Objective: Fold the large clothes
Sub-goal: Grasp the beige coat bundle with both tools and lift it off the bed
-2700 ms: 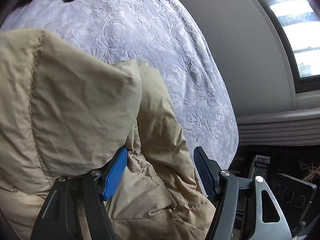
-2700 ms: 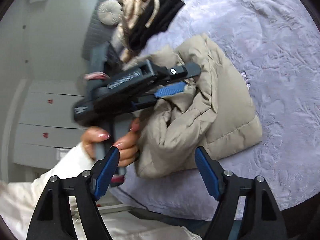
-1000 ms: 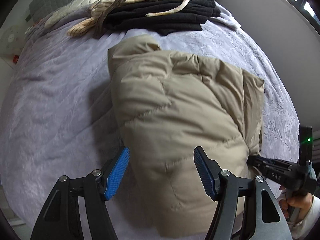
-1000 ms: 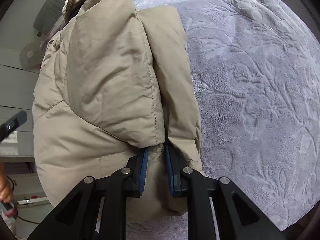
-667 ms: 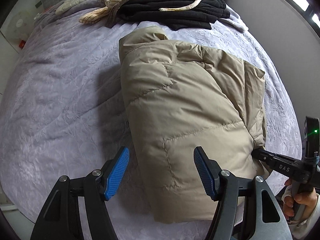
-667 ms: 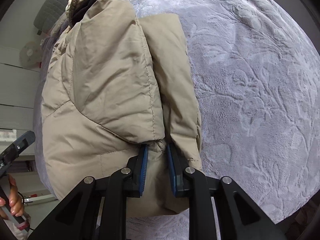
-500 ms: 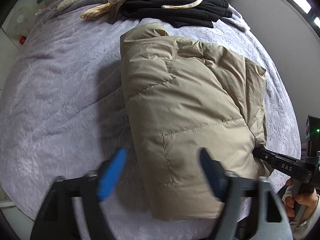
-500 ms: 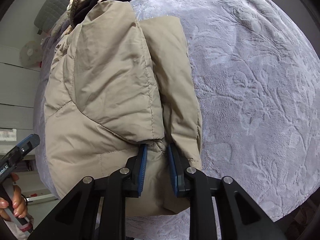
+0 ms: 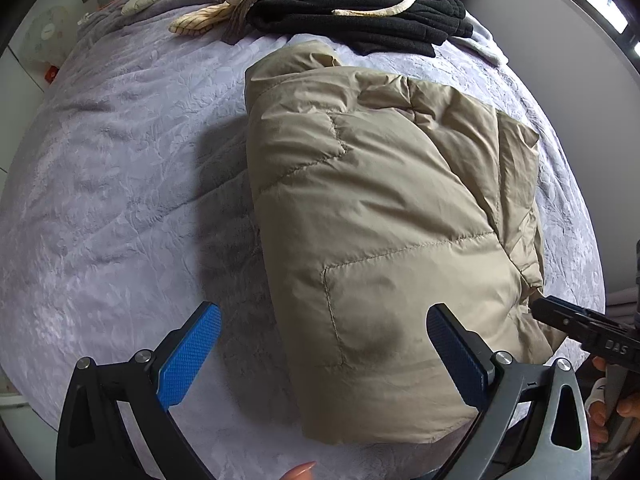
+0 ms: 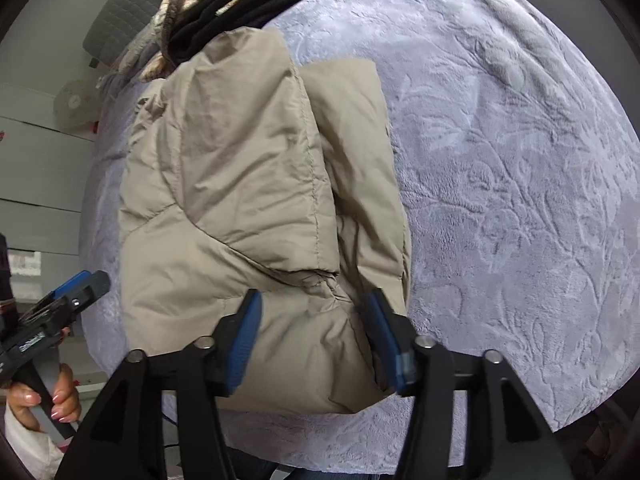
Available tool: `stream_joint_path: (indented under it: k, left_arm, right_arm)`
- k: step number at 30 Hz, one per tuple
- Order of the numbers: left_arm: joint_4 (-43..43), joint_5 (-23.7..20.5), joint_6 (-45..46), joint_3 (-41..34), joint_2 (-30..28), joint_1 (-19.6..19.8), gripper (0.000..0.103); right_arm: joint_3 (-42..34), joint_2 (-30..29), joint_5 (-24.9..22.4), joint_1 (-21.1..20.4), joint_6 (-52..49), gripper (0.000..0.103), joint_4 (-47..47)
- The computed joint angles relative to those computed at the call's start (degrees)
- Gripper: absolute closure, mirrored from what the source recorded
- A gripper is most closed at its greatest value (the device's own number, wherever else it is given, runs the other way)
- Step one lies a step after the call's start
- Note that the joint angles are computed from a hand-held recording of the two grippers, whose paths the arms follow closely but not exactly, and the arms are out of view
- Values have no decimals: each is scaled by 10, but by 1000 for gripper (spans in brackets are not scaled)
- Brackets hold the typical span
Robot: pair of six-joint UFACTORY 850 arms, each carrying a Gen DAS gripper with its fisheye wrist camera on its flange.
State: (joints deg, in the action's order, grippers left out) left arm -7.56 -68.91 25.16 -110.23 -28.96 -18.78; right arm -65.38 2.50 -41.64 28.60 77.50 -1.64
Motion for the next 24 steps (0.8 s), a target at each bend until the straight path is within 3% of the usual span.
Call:
stream_joint_path:
  k: [2, 7, 8, 9, 16, 20, 22, 24]
  left_arm:
    - [0, -1, -2, 1, -1, 0, 0]
    - [3, -2, -13, 6, -4, 0, 0]
    - [4, -4, -14, 7, -4, 1, 0]
    - [2, -6, -15, 7, -6, 2, 0]
    - [-31, -29, -1, -18, -29, 18, 0]
    - [-58, -49, 1, -55, -62, 32, 0]
    - [-84, -79, 2, -82, -86, 42, 0]
    - [-140, -138, 0, -123, -124, 60, 0]
  right_arm:
    - [-1, 3, 0, -1, -4, 20, -5]
    - [4, 9, 1, -5, -8, 16, -11]
    - [6, 11, 3, -4, 0, 3, -19]
    - [10, 16, 7, 0, 20, 0, -40]
    - [26, 31, 6, -7, 44, 0, -60]
    - [47, 42, 21, -37, -11, 0, 15]
    - [65, 50, 43, -53, -29, 0, 48]
    - [79, 57, 59, -64, -48, 0, 71]
